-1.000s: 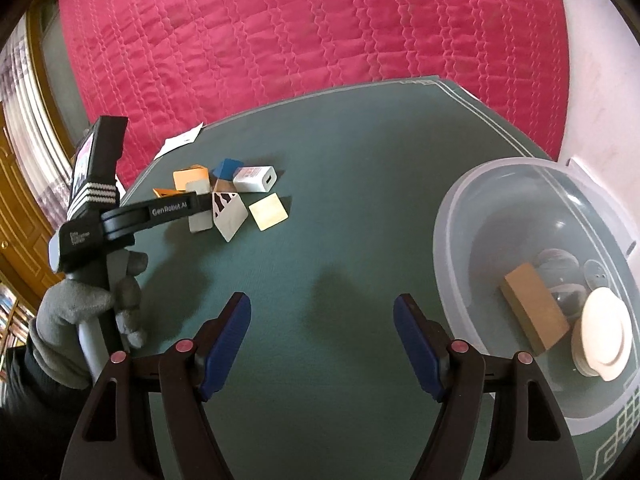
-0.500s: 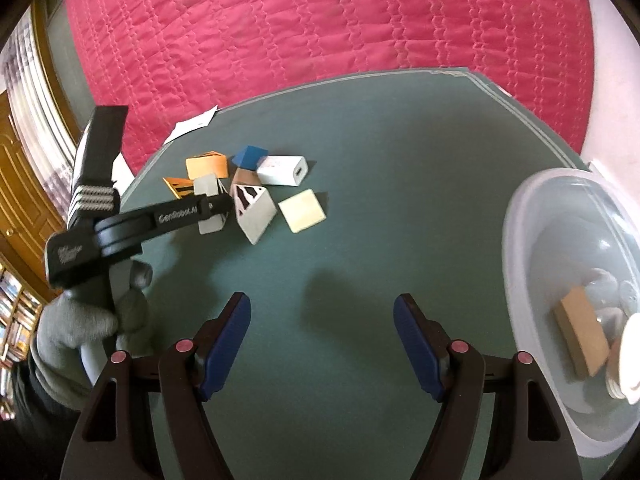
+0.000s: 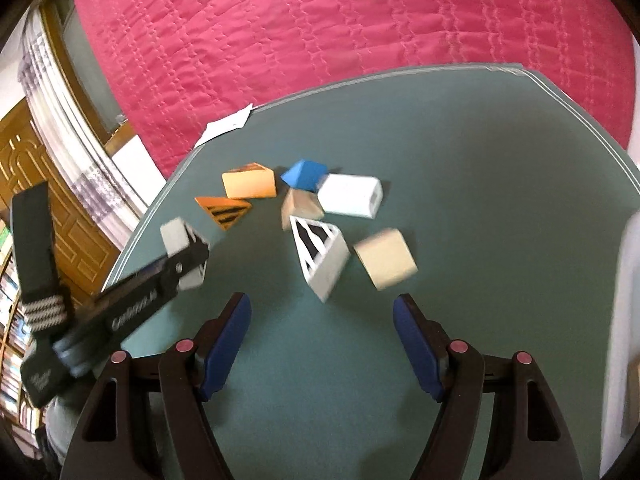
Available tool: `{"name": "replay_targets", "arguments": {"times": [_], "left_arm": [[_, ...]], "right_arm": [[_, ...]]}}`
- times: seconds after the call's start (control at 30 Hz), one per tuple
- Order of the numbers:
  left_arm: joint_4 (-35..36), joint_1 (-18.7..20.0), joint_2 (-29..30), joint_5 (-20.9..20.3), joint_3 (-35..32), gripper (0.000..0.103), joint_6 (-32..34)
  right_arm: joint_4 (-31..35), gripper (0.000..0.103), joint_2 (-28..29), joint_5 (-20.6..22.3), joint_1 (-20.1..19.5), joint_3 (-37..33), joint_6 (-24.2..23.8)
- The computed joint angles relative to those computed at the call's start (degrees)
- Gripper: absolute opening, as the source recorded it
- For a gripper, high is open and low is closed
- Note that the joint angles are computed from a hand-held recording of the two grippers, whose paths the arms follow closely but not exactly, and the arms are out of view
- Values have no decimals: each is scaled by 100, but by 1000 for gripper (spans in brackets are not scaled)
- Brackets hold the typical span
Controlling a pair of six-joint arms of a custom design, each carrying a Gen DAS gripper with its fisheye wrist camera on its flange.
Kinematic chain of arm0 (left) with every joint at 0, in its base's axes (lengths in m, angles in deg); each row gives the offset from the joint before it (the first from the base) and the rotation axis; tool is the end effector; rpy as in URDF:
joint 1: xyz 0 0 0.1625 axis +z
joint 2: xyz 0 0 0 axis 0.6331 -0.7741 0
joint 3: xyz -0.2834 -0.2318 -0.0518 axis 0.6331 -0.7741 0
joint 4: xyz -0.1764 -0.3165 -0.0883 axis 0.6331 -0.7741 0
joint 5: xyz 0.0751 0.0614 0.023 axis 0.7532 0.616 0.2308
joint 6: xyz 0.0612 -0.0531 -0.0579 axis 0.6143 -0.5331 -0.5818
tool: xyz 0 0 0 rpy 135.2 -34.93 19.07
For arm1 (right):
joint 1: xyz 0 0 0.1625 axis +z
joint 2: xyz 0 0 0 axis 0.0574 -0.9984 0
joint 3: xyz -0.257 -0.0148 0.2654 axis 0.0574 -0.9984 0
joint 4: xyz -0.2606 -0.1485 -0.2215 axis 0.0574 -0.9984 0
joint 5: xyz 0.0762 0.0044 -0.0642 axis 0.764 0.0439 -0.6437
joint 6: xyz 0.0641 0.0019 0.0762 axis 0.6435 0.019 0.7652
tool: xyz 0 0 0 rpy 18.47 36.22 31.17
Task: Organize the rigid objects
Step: 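Grasp the white black-striped triangular block with the right tool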
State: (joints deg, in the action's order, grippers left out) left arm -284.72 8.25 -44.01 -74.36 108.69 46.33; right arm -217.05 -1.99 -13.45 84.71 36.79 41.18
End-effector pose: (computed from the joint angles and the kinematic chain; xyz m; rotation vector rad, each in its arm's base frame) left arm -0.1676 -0.4973 0.0278 0.2829 2.3455 -1.0453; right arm 0.0950 -0.4851 0.0967 0.4499 -2.5738 0.9086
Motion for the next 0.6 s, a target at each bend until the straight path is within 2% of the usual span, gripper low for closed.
{"name": "replay_targets", "arguments": {"times": [0.2, 0.6], "left_arm": [[1, -9, 56, 175, -32, 35, -86], [-25, 0, 76, 198, -40, 35, -115]], "right_arm": [[220, 73, 443, -86, 124, -641, -146], [-96, 72, 989, -520, 312, -1219, -593]]}}
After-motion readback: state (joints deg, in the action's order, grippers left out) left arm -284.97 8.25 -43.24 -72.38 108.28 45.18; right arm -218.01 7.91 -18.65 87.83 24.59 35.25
